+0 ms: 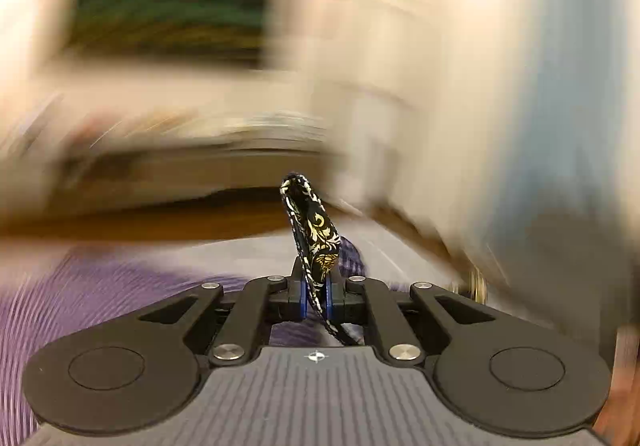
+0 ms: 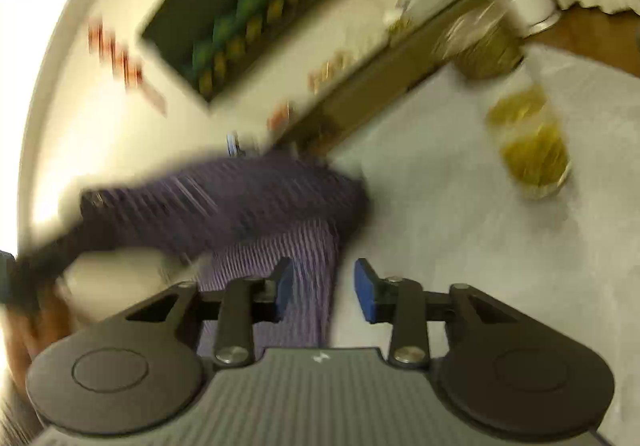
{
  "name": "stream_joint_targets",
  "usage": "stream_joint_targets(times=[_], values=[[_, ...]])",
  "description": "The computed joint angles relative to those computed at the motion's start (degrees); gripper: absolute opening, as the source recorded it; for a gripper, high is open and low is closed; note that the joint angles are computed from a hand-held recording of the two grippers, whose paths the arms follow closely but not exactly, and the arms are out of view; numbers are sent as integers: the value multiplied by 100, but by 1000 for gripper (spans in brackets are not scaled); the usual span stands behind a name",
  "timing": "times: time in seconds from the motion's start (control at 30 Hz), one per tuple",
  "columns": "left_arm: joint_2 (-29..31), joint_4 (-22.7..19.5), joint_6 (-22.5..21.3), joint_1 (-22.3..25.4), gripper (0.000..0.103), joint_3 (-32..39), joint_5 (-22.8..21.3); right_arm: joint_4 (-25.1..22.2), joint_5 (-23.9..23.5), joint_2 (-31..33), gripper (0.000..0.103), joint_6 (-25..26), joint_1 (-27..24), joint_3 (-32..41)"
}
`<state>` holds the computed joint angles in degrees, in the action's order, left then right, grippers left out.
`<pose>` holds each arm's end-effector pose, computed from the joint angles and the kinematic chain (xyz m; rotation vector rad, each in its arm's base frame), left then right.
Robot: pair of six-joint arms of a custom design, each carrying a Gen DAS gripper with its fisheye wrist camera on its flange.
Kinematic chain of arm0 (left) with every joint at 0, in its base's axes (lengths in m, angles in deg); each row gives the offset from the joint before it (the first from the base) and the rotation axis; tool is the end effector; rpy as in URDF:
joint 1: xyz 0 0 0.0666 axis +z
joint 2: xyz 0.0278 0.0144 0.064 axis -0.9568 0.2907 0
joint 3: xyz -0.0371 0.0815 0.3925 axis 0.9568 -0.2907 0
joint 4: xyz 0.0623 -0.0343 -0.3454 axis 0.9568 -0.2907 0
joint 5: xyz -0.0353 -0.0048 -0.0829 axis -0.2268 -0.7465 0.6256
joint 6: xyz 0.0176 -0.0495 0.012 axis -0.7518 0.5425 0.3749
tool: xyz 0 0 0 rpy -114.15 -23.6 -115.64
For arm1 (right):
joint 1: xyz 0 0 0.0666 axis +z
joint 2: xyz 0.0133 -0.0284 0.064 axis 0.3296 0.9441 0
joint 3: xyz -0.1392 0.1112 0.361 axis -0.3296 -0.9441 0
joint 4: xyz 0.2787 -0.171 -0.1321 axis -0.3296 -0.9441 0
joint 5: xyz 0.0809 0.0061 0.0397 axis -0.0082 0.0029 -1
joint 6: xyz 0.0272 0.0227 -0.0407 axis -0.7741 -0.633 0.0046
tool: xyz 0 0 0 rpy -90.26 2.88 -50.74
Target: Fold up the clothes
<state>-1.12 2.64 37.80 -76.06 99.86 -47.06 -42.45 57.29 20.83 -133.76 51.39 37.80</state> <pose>0.5202 -0.0361 0.5295 -0.1580 2.0260 -0.5141 0.3688 0.2322 0.4465 0.2479 2.1256 0.8628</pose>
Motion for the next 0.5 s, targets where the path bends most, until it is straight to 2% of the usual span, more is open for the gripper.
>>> stream_joint_targets(times=[0.1, 0.13, 0.23, 0.4, 0.47, 0.5], values=[[462, -1055, 831, 788, 8, -78, 749, -849, -258, 489, 45, 609, 343, 610], [483, -1100, 865, 885, 8, -257, 792, -1036, -305, 633, 47, 824, 445, 783], [472, -822, 939, 987, 8, -794, 1035, -1498, -125, 925, 55, 1169, 697, 1134], [402, -253, 1132, 1261, 9, -1175, 1864, -2049, 520, 1060, 61, 1028, 993, 1271], [345, -19, 1220, 1367, 14, -1290, 2222, -2200, 655, 1084, 62, 858, 1098, 1288], [326, -28, 1173, 1378, 20, -1278, 2222, -2274, 719, 1097, 62, 772, 1151, 1296]])
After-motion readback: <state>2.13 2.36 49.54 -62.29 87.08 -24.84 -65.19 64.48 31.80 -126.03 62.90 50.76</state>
